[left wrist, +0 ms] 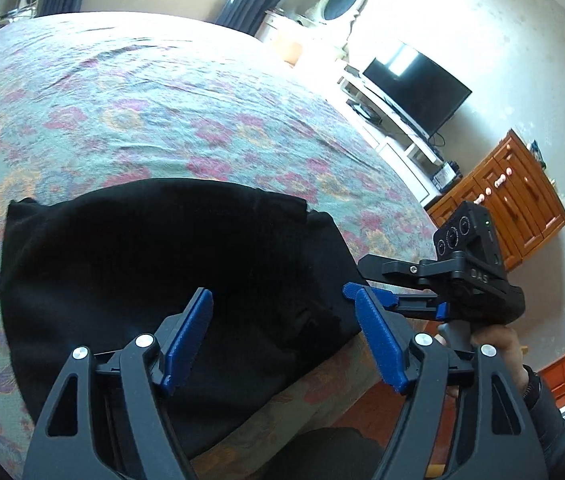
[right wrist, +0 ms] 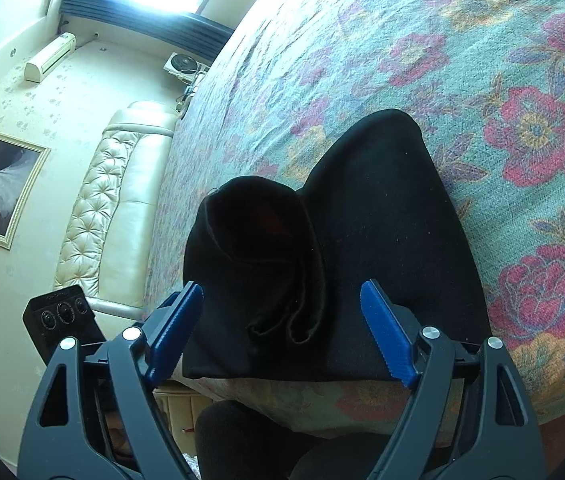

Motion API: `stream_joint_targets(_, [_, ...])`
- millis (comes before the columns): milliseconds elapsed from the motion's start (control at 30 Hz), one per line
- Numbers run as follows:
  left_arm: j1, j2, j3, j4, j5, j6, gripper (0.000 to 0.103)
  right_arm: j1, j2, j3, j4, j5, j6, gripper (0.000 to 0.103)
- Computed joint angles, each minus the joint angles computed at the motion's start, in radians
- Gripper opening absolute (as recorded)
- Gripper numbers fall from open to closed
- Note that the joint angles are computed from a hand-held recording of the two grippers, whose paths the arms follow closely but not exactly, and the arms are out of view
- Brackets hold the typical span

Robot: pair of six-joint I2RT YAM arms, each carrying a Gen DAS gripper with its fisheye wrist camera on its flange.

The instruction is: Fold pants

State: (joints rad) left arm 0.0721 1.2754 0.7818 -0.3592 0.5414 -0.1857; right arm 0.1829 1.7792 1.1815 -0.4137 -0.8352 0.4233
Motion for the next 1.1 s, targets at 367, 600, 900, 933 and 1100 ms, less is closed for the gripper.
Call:
stream_joint_targets(367, [0.567, -0.052, -0.130, -0.117, 0.197, 0.181, 0.081, 0.155, 0.199, 0.294, -0.185, 0.143, -0.075, 0.083])
stream_joint_targets(600, [0.701, 0.040, -0.146, -0.132, 0.272, 0.213, 0.081, 0.284, 0.217, 0.338, -0.269, 0.311, -0.186, 0.060])
stream_joint_targets(900, [0.673, 0.025, -0.167, -0.151, 0.280, 0.209, 0.081, 0.201, 0.128, 0.262, -0.203, 0.216, -0.186, 0.012])
stream_joint_targets(933, [0.673, 0.024, -0.169, -0.150, 0.285, 0.207, 0.081, 0.188, 0.109, 0.257, -0.201, 0.205, -0.187, 0.012])
stream_joint_targets(1100, [0.640, 0.030, -0.179, -0.122, 0.325, 0.139, 0.082, 0.116, 0.062, 0.257, -0.236, 0.200, -0.239, 0.012])
